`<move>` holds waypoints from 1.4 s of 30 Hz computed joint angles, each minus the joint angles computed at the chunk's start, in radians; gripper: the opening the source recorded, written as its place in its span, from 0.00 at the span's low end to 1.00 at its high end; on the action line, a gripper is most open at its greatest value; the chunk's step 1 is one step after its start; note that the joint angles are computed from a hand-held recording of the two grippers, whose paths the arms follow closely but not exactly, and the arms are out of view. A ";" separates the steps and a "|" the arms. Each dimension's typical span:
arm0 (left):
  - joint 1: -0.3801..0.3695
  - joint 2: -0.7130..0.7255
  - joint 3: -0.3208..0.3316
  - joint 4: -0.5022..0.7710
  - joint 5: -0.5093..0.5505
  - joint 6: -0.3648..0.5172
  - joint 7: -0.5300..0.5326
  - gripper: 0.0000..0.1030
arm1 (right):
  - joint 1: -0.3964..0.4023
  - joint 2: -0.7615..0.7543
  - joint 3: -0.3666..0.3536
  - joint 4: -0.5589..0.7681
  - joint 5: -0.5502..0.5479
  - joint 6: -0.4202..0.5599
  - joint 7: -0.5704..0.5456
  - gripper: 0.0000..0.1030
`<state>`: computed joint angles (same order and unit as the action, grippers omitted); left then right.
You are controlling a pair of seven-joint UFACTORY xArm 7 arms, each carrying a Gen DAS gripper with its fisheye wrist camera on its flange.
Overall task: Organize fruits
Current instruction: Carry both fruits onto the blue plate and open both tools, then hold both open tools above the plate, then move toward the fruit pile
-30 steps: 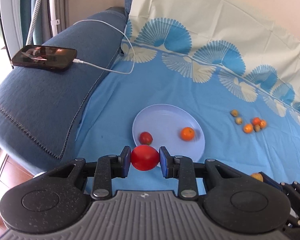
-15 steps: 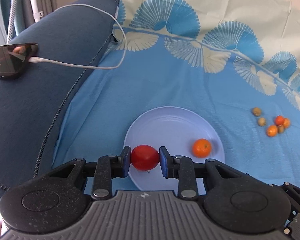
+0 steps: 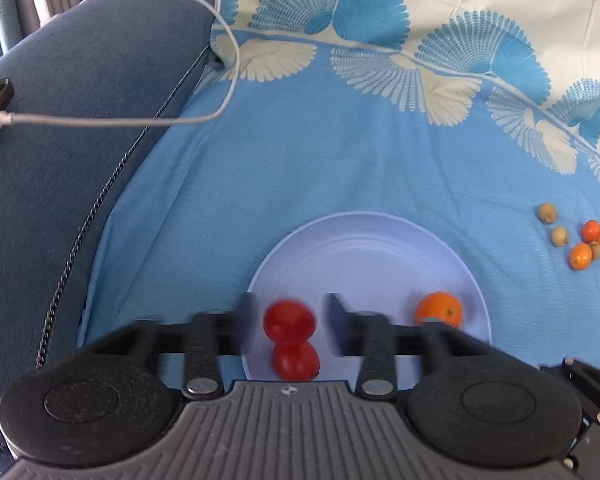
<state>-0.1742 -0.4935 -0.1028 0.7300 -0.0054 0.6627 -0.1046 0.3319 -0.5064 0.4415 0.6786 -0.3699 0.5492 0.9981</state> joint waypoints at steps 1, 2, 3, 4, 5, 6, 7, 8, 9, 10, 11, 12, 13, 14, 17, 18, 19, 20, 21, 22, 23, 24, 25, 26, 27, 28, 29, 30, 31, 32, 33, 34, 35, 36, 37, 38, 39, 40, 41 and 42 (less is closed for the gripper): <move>0.007 -0.007 -0.004 0.001 0.007 -0.004 -0.010 0.96 | 0.000 0.000 -0.003 0.003 -0.003 -0.005 -0.005 0.38; 0.019 -0.030 -0.012 -0.013 0.019 -0.030 -0.030 1.00 | -0.007 -0.009 0.002 0.004 -0.014 -0.009 -0.001 0.52; 0.021 -0.056 -0.008 -0.028 0.021 -0.051 -0.034 1.00 | -0.014 -0.022 0.011 0.007 -0.026 0.000 0.002 0.64; 0.012 -0.077 0.004 -0.032 0.016 -0.045 -0.017 1.00 | -0.016 -0.034 0.018 0.015 -0.033 0.019 0.002 0.69; 0.011 -0.096 0.008 -0.028 0.017 -0.018 -0.007 1.00 | -0.011 -0.049 0.019 0.020 -0.030 0.039 -0.005 0.78; 0.020 -0.121 0.003 -0.028 0.023 0.010 -0.015 1.00 | -0.003 -0.068 0.021 0.025 -0.022 0.065 -0.008 0.84; 0.024 -0.155 0.004 -0.037 0.020 0.031 -0.024 1.00 | 0.009 -0.090 0.023 0.030 -0.008 0.096 -0.010 0.85; 0.023 -0.198 0.010 -0.049 0.012 0.059 -0.028 1.00 | 0.025 -0.113 0.021 0.031 0.011 0.125 -0.016 0.88; 0.023 -0.238 0.015 -0.057 0.004 0.095 -0.031 1.00 | 0.043 -0.137 0.020 0.034 0.035 0.157 -0.021 0.89; 0.020 -0.278 0.020 -0.063 -0.006 0.134 -0.033 1.00 | 0.060 -0.162 0.023 0.039 0.060 0.196 -0.021 0.90; 0.018 -0.324 0.026 -0.072 -0.014 0.175 -0.033 1.00 | 0.073 -0.185 0.030 0.046 0.083 0.236 -0.016 0.91; 0.020 -0.371 0.026 -0.082 -0.018 0.215 -0.036 1.00 | 0.084 -0.211 0.041 0.051 0.104 0.274 -0.006 0.91; 0.024 -0.413 0.025 -0.090 -0.019 0.254 -0.040 1.00 | 0.094 -0.238 0.053 0.056 0.120 0.309 0.005 0.92; 0.026 -0.459 0.025 -0.099 -0.021 0.294 -0.042 1.00 | 0.101 -0.266 0.068 0.059 0.132 0.342 0.018 0.92; 0.033 -0.575 0.018 -0.118 -0.025 0.388 -0.052 1.00 | 0.102 -0.341 0.127 0.083 0.148 0.435 0.068 0.94; 0.033 -0.610 0.015 -0.123 -0.026 0.410 -0.055 1.00 | 0.099 -0.364 0.144 0.091 0.147 0.459 0.079 0.94; 0.031 -0.642 0.012 -0.129 -0.026 0.428 -0.054 1.00 | 0.097 -0.385 0.159 0.099 0.145 0.479 0.086 0.95; 0.029 -0.671 0.008 -0.133 -0.024 0.445 -0.049 1.00 | 0.096 -0.405 0.172 0.105 0.143 0.495 0.091 0.96; 0.027 -0.695 0.002 -0.138 -0.023 0.456 -0.046 1.00 | 0.094 -0.426 0.183 0.111 0.145 0.509 0.096 0.96; 0.024 -0.718 -0.004 -0.141 -0.022 0.467 -0.043 1.00 | 0.093 -0.444 0.193 0.115 0.147 0.517 0.099 0.96; 0.021 -0.739 -0.008 -0.142 -0.021 0.480 -0.040 1.00 | 0.091 -0.458 0.200 0.118 0.149 0.522 0.098 0.97; 0.020 -0.756 -0.016 -0.140 -0.021 0.490 -0.039 1.00 | 0.088 -0.472 0.209 0.124 0.152 0.532 0.097 0.97; 0.019 -0.774 -0.021 -0.140 -0.019 0.496 -0.038 1.00 | 0.084 -0.484 0.218 0.129 0.154 0.541 0.096 0.97; 0.019 -0.795 -0.025 -0.139 -0.018 0.503 -0.039 1.00 | 0.082 -0.497 0.225 0.133 0.157 0.548 0.092 0.97; 0.019 -0.809 -0.029 -0.137 -0.018 0.507 -0.038 1.00 | 0.080 -0.509 0.231 0.136 0.162 0.554 0.089 0.97; 0.020 -0.819 -0.032 -0.135 -0.018 0.510 -0.038 1.00 | 0.075 -0.516 0.240 0.145 0.167 0.561 0.087 0.97; 0.020 -0.831 -0.034 -0.132 -0.018 0.515 -0.039 1.00 | 0.073 -0.527 0.243 0.146 0.171 0.564 0.082 0.97; 0.020 -0.841 -0.037 -0.128 -0.019 0.522 -0.040 1.00 | 0.070 -0.535 0.246 0.148 0.175 0.565 0.077 0.97; 0.020 -0.846 -0.039 -0.124 -0.020 0.524 -0.041 1.00 | 0.068 -0.546 0.250 0.151 0.178 0.569 0.070 0.97; 0.020 -0.854 -0.042 -0.121 -0.021 0.531 -0.041 1.00 | 0.063 -0.554 0.255 0.155 0.181 0.572 0.064 0.97; 0.019 -0.860 -0.044 -0.117 -0.022 0.535 -0.041 1.00 | 0.058 -0.562 0.260 0.161 0.183 0.576 0.058 0.97; 0.018 -0.867 -0.045 -0.114 -0.023 0.539 -0.040 1.00 | 0.053 -0.570 0.264 0.164 0.186 0.578 0.051 0.97; 0.018 -0.870 -0.047 -0.111 -0.023 0.540 -0.039 1.00 | 0.047 -0.577 0.270 0.171 0.190 0.583 0.047 0.98; 0.018 -0.873 -0.050 -0.108 -0.024 0.539 -0.038 1.00 | 0.043 -0.587 0.273 0.172 0.193 0.584 0.042 0.98; 0.017 -0.878 -0.052 -0.106 -0.023 0.540 -0.036 1.00 | 0.039 -0.596 0.275 0.173 0.198 0.584 0.036 0.98; 0.017 -0.879 -0.052 -0.105 -0.023 0.538 -0.034 1.00 | 0.035 -0.605 0.277 0.173 0.202 0.585 0.031 0.98; 0.017 -0.883 -0.053 -0.103 -0.023 0.539 -0.033 1.00 | 0.030 -0.611 0.280 0.175 0.207 0.585 0.027 0.98; 0.017 -0.887 -0.054 -0.101 -0.023 0.540 -0.032 1.00 | 0.025 -0.617 0.282 0.176 0.213 0.586 0.023 0.98; 0.017 -0.889 -0.053 -0.101 -0.023 0.540 -0.031 1.00 | 0.020 -0.622 0.284 0.178 0.218 0.588 0.019 0.98; 0.017 -0.891 -0.054 -0.099 -0.024 0.542 -0.030 1.00 | 0.016 -0.628 0.285 0.179 0.223 0.588 0.015 0.98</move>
